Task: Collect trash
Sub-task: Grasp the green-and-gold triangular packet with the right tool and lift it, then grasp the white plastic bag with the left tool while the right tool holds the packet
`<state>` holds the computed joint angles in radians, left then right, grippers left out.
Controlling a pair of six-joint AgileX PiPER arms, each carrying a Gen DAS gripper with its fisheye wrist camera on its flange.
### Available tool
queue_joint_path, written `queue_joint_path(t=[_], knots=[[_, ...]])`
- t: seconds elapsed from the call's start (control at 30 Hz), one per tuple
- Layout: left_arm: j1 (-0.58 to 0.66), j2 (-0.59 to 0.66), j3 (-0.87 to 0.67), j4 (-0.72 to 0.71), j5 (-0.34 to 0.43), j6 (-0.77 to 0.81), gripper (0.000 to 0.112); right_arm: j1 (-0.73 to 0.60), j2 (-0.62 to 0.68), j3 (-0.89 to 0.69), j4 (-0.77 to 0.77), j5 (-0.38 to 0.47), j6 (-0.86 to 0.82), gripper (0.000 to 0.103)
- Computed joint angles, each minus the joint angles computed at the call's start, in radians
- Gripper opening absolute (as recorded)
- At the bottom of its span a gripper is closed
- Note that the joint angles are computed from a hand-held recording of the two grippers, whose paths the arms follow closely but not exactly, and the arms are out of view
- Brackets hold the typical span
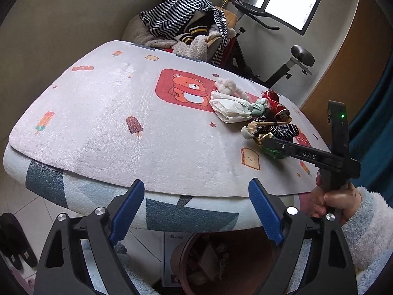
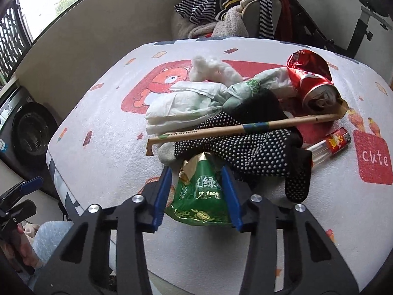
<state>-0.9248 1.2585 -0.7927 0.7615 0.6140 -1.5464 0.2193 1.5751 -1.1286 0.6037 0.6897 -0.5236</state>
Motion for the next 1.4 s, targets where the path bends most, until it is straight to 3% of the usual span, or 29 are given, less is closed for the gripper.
queue_joint_path(t=[0.07, 0.23, 0.3, 0.37, 0.4, 0.57, 0.73, 0.8, 0.87, 0.97, 1.03, 1.13, 1.17, 1.3, 1.4], knots=[[0.016, 0.003, -0.002, -0.025, -0.028, 0.029, 0.076, -0.017, -0.029, 0.026, 0.039, 0.018, -0.04, 0.026], [0.047, 0.033, -0.036, -0.084, -0.07, 0.121, 0.069, -0.051, -0.115, 0.093, 0.116, 0.071, -0.169, 0.022], [0.043, 0.047, -0.059, -0.087, -0.065, 0.138, 0.068, -0.112, -0.125, 0.104, 0.218, 0.159, -0.279, 0.016], [0.038, 0.058, -0.077, -0.084, -0.061, 0.141, 0.068, -0.208, -0.09, 0.094, 0.34, 0.32, -0.32, 0.014], [0.034, 0.064, -0.086, -0.082, -0.057, 0.141, 0.068, -0.227, -0.084, 0.094, 0.341, 0.344, -0.328, 0.014], [0.025, 0.082, -0.106, -0.086, -0.056, 0.142, 0.068, -0.135, -0.104, 0.065, 0.141, 0.322, -0.219, 0.013], [0.009, 0.082, -0.113, -0.088, -0.038, 0.146, 0.068, -0.07, -0.177, 0.102, -0.11, 0.192, 0.006, 0.013], [0.005, 0.082, -0.112, -0.091, -0.035, 0.147, 0.068, -0.082, -0.232, 0.137, -0.196, 0.094, 0.085, 0.013], [0.008, 0.081, -0.109, -0.097, -0.042, 0.151, 0.068, -0.144, -0.271, 0.145, -0.121, 0.083, 0.018, 0.013], [0.011, 0.089, -0.115, -0.101, -0.051, 0.158, 0.068, -0.259, -0.265, 0.142, 0.101, 0.183, -0.197, 0.013], [0.01, 0.096, -0.122, -0.096, -0.055, 0.157, 0.068, -0.262, -0.271, 0.107, 0.12, 0.236, -0.234, 0.013], [0.006, 0.102, -0.126, -0.085, -0.061, 0.143, 0.067, -0.177, -0.299, 0.118, -0.072, 0.081, -0.109, 0.013], [0.003, 0.102, -0.126, -0.082, -0.063, 0.139, 0.067, -0.175, -0.299, 0.118, -0.082, 0.066, -0.091, 0.013], [0.016, 0.11, -0.124, -0.114, -0.084, 0.171, 0.067, -0.247, -0.318, 0.144, 0.002, 0.025, -0.159, 0.012], [0.068, 0.12, -0.117, -0.213, -0.154, 0.259, 0.057, -0.269, -0.312, 0.159, 0.086, 0.042, -0.279, 0.012]])
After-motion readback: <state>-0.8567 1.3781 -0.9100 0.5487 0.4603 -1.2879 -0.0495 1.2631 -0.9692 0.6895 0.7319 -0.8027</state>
